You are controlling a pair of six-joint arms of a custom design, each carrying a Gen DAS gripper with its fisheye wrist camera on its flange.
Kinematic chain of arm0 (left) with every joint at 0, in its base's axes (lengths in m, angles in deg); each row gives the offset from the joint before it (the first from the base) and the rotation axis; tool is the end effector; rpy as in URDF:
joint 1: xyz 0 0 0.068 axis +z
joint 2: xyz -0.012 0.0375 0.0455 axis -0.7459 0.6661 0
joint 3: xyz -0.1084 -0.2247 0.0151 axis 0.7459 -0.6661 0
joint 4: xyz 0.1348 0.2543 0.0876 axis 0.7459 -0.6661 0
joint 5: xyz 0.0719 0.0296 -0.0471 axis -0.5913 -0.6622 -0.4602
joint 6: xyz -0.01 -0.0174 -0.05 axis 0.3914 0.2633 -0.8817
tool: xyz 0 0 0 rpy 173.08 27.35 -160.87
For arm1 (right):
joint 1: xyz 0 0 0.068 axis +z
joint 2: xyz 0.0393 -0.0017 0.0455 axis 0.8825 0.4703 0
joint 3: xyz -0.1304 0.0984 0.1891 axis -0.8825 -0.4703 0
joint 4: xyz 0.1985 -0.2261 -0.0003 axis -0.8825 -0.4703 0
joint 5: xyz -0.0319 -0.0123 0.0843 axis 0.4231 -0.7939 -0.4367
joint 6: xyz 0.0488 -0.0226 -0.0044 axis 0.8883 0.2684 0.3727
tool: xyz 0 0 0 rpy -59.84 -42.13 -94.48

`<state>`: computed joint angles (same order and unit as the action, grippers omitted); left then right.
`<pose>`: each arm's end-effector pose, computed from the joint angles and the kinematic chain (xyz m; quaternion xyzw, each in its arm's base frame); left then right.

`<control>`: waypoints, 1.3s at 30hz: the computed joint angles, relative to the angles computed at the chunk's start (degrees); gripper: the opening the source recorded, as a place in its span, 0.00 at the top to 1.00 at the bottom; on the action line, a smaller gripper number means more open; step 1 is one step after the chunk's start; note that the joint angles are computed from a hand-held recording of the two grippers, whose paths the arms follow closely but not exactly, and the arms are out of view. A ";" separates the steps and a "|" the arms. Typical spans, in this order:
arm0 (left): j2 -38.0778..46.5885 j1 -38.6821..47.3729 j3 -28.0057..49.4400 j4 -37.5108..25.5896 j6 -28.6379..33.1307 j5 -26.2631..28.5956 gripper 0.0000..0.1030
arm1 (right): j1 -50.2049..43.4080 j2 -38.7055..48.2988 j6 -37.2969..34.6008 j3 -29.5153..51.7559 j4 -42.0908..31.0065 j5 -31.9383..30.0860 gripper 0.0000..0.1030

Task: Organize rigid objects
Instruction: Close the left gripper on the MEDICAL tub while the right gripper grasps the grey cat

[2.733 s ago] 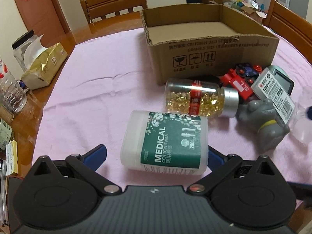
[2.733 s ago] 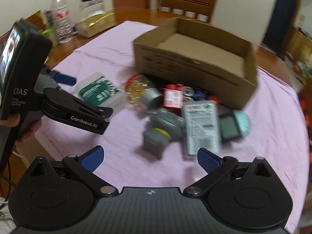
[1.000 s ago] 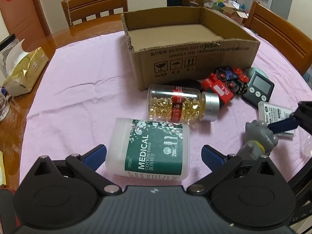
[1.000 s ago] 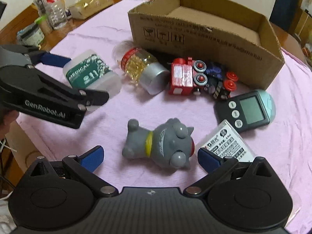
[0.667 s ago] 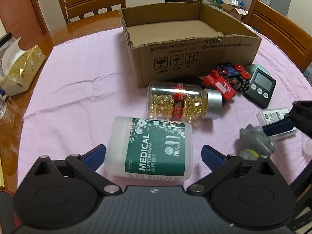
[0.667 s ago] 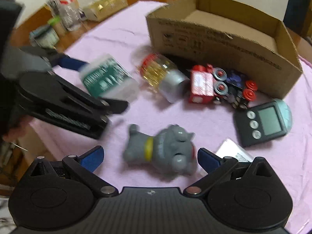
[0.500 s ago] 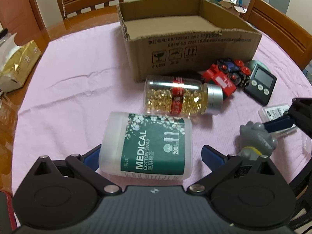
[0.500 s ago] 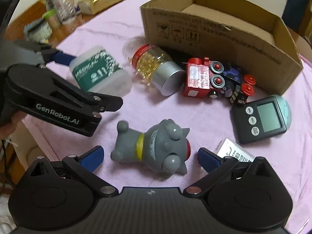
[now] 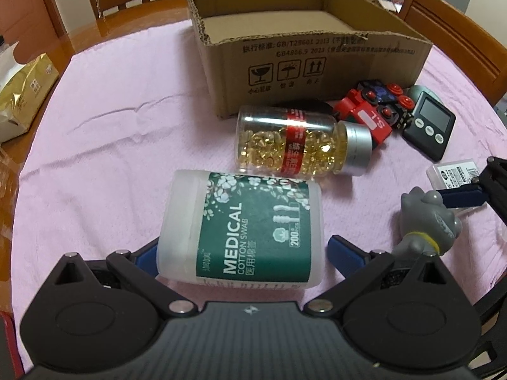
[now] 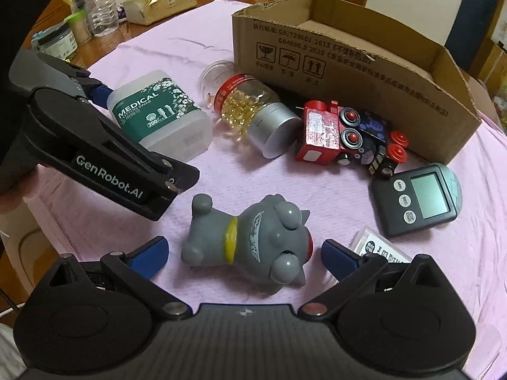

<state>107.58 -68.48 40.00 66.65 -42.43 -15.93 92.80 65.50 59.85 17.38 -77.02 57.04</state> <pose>0.3238 -0.1133 0.0149 0.0121 0.9704 0.0021 0.2413 0.3226 0.1988 0.0129 -0.3894 0.8837 0.1064 0.2367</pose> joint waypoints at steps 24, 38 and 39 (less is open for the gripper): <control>-2.04 0.19 3.95 -7.20 5.53 -0.47 0.18 | 0.25 0.42 3.63 4.75 -6.34 1.12 0.15; -4.42 1.94 3.05 -7.85 8.59 2.30 0.20 | 0.55 -0.10 5.99 6.43 -9.14 2.39 0.25; -4.89 2.10 2.93 -8.17 9.02 2.40 0.20 | 0.37 -0.32 5.97 6.66 -9.58 2.12 0.25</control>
<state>102.70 -66.38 42.93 58.48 -33.41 -13.53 93.16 65.19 65.81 24.04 -86.60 59.16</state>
